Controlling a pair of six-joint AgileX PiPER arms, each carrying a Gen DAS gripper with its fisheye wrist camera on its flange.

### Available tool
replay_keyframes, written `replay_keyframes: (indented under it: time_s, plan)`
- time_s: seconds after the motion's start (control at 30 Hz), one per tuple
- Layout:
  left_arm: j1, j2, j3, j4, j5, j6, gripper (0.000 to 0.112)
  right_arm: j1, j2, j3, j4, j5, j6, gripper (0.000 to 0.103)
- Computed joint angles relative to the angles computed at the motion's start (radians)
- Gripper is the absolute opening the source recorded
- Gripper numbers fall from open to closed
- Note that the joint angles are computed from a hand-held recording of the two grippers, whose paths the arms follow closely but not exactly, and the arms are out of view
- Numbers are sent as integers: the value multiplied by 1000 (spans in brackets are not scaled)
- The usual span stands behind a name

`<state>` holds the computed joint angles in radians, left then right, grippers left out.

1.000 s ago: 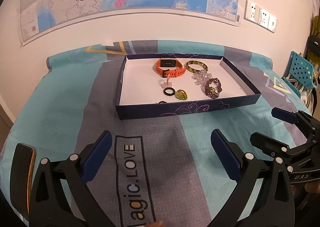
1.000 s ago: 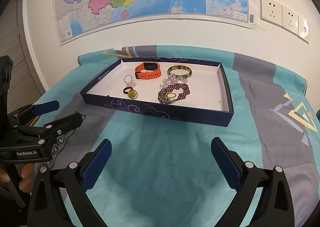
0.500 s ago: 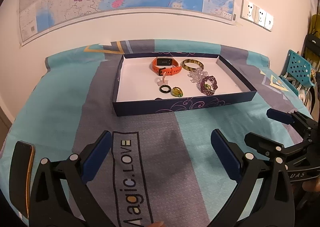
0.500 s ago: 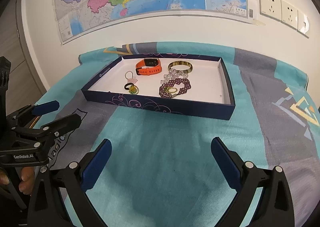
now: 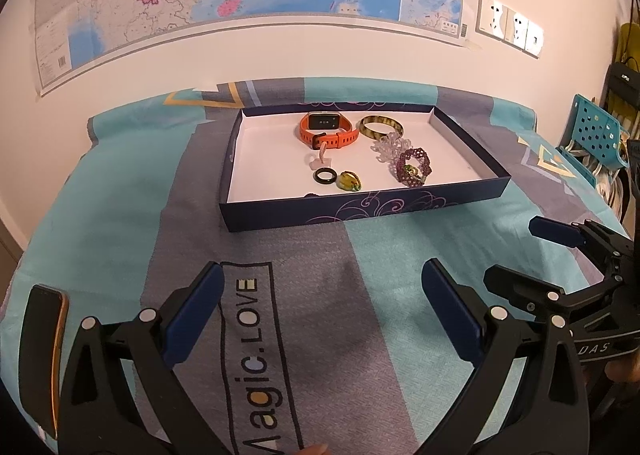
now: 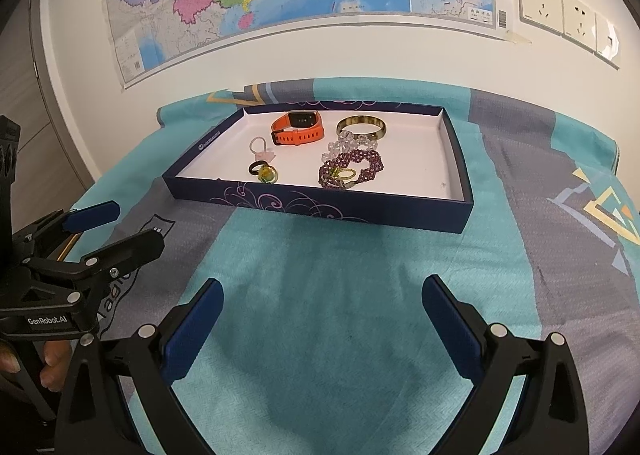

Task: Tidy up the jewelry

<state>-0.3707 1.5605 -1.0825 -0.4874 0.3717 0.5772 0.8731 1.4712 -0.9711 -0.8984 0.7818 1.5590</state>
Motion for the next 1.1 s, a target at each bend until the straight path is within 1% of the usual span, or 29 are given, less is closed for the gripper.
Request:
replay_keyframes:
  time_s: [1.1]
  plan:
    - [-7,13,-9,15,2,-17,97,-14,-8,9,3,-10,-3,96]
